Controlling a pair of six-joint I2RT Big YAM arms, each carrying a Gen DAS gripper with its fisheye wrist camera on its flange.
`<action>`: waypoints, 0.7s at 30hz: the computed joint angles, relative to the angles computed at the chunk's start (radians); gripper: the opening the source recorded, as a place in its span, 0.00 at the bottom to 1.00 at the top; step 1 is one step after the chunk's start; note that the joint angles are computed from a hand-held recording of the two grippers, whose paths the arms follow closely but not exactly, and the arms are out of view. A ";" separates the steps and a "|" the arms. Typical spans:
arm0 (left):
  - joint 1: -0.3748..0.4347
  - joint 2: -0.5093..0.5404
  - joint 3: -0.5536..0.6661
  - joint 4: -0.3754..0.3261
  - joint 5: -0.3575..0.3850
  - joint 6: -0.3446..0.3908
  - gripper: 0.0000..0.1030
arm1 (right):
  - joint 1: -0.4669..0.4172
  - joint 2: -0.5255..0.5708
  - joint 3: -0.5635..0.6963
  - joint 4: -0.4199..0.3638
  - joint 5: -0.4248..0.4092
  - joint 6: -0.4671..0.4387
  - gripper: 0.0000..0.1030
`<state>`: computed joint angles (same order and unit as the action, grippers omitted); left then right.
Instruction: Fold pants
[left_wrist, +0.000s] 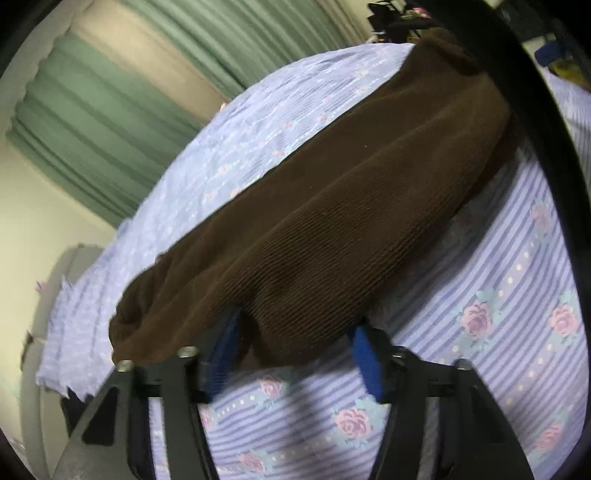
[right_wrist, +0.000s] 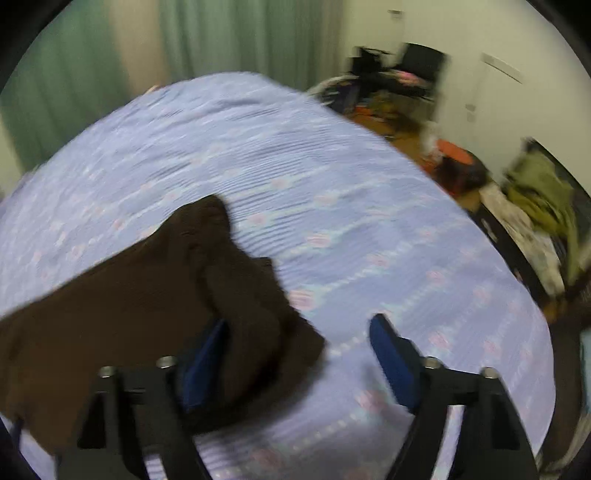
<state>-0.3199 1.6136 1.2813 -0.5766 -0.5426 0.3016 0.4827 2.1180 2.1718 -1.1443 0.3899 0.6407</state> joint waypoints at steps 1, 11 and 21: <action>-0.001 0.002 0.000 0.009 -0.010 0.017 0.38 | -0.008 -0.019 -0.036 0.027 -0.034 0.024 0.80; 0.053 -0.044 0.162 -0.171 0.131 -0.046 0.16 | -0.078 -0.097 -0.247 0.321 -0.456 0.256 0.32; 0.057 0.008 0.170 -0.436 0.253 -0.110 0.25 | -0.066 -0.151 -0.356 0.275 -0.401 0.230 0.45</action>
